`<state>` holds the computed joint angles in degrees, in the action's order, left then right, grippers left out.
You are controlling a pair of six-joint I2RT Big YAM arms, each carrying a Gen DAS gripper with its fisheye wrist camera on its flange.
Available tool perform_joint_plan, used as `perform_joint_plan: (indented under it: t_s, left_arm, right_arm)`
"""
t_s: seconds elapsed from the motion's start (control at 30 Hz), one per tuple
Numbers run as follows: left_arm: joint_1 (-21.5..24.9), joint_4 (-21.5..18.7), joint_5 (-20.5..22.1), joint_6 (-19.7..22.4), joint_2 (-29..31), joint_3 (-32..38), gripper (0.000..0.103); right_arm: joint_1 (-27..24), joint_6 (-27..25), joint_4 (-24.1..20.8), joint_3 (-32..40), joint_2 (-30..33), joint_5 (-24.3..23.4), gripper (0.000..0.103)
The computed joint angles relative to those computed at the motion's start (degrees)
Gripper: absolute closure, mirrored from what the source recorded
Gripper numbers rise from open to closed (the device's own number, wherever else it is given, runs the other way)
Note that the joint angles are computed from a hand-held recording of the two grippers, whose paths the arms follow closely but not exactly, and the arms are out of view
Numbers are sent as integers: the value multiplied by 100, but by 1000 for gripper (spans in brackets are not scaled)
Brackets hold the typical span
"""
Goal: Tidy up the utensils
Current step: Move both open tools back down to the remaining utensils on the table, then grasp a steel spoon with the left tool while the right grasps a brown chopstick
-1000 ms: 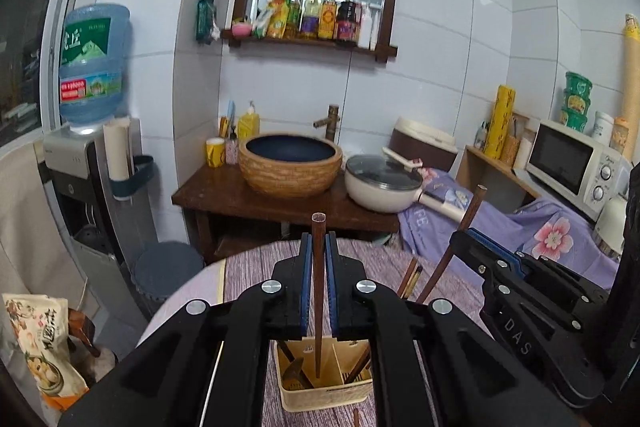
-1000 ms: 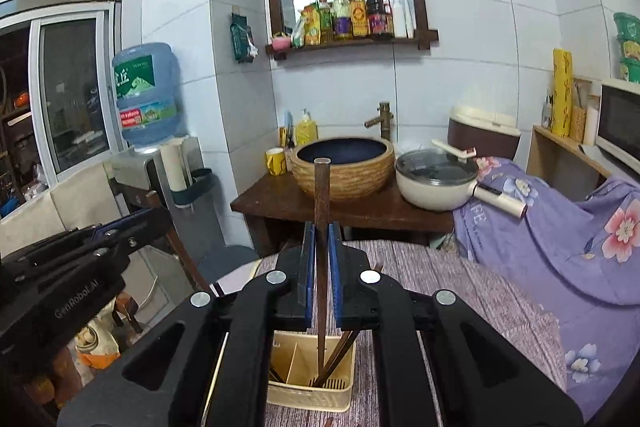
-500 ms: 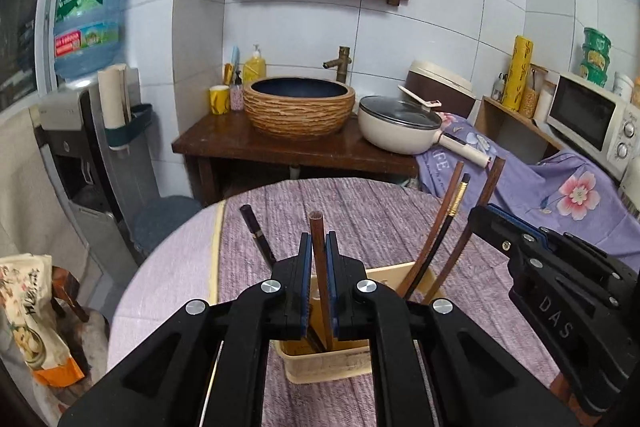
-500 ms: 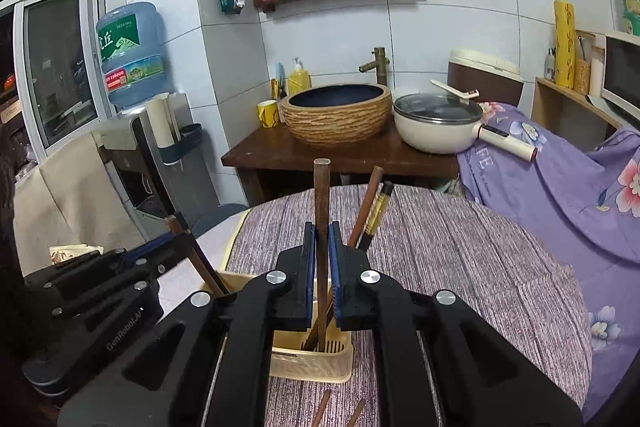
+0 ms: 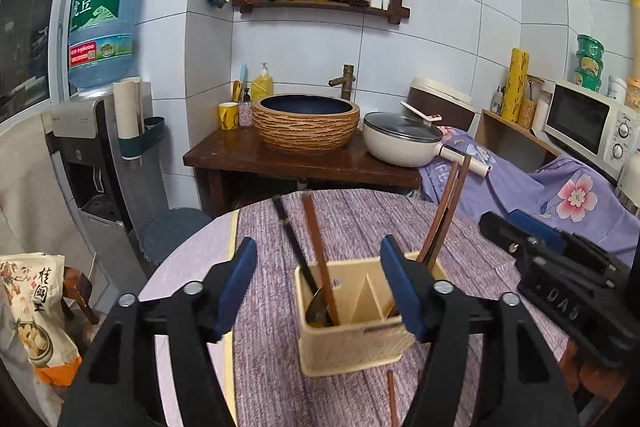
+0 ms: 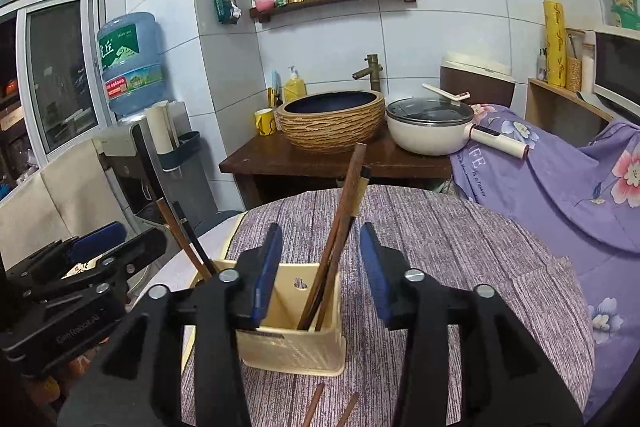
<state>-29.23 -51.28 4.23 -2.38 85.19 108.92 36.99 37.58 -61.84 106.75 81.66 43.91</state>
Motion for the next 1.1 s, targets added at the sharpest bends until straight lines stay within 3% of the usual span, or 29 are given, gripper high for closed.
perform_joint_plan:
  t_s: [0.07, 0.1, 0.37, 0.5, 0.77, 0.97, 1.1]
  left_arm:
    - [60, 211, -22, 45, -330, -524, 22]
    - [82, 262, -18, 60, -455, -730, 20]
    - [194, -47, 160, 163, -1073, -2080, 20]
    - [210, -215, 292, 151, -1214, -2542, 20]
    - [144, -286, 328, 155, -1387, -3084, 26]
    - [89, -249, 271, 84, -1451, -3305, 26]
    - [39, -207, 161, 139, -1498, -3383, 26]
  right_arm:
    - [161, 159, -174, -175, -117, 151, 61]
    - [229, 234, -232, -268, -169, 166, 61]
    - [618, 1236, -900, -1269, -359, -312, 61]
    - [723, 1598, -835, -1775, -430, -692, 61]
    - [789, 2341, -847, -2342, -414, -1115, 62]
    - [779, 2557, -941, -2343, -299, -1252, 63]
    - [697, 2596, -992, -2231, -147, -1408, 69]
